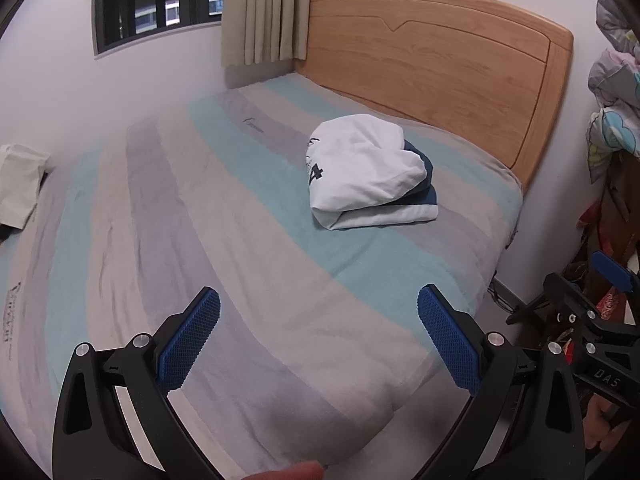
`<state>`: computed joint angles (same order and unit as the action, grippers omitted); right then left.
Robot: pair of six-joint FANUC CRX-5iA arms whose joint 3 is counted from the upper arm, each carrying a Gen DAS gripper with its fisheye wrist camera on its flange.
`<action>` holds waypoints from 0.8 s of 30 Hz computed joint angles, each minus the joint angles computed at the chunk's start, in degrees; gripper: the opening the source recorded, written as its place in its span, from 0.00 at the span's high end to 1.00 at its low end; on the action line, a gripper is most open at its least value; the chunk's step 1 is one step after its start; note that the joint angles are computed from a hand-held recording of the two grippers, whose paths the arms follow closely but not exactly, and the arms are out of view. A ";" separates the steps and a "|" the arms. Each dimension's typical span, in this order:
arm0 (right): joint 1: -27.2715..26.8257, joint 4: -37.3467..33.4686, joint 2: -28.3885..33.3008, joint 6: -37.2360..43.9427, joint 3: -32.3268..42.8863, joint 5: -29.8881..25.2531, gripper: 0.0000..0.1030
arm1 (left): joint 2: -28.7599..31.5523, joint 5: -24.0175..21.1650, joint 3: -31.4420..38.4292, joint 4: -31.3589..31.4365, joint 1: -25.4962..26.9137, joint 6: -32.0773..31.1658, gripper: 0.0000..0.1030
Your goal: Fold large clothes
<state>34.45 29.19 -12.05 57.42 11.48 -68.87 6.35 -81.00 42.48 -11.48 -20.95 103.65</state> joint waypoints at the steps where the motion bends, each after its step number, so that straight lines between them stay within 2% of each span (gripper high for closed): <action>1: -0.09 -0.23 0.14 0.10 0.26 -0.11 0.07 | 0.11 -0.14 0.20 0.12 0.03 -0.15 0.06; 10: -0.12 -0.74 0.28 0.35 0.48 -0.61 0.07 | 0.43 -0.49 0.91 1.01 0.39 -0.98 0.06; 15: -0.17 -0.91 0.48 0.48 0.72 -0.96 0.07 | 1.00 -0.91 1.93 -0.93 -0.69 -1.23 0.06; 18: -0.43 -1.57 0.70 0.95 1.07 -1.35 0.07 | 0.29 0.62 0.53 1.05 0.14 -0.27 0.06; 24: -0.86 -2.27 1.10 1.66 1.90 -1.61 0.07 | 0.97 0.68 1.71 -0.23 -0.58 -1.61 0.06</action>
<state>33.60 26.92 -10.95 59.08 13.38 -70.48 7.32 -80.32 44.19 -11.71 -21.53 102.04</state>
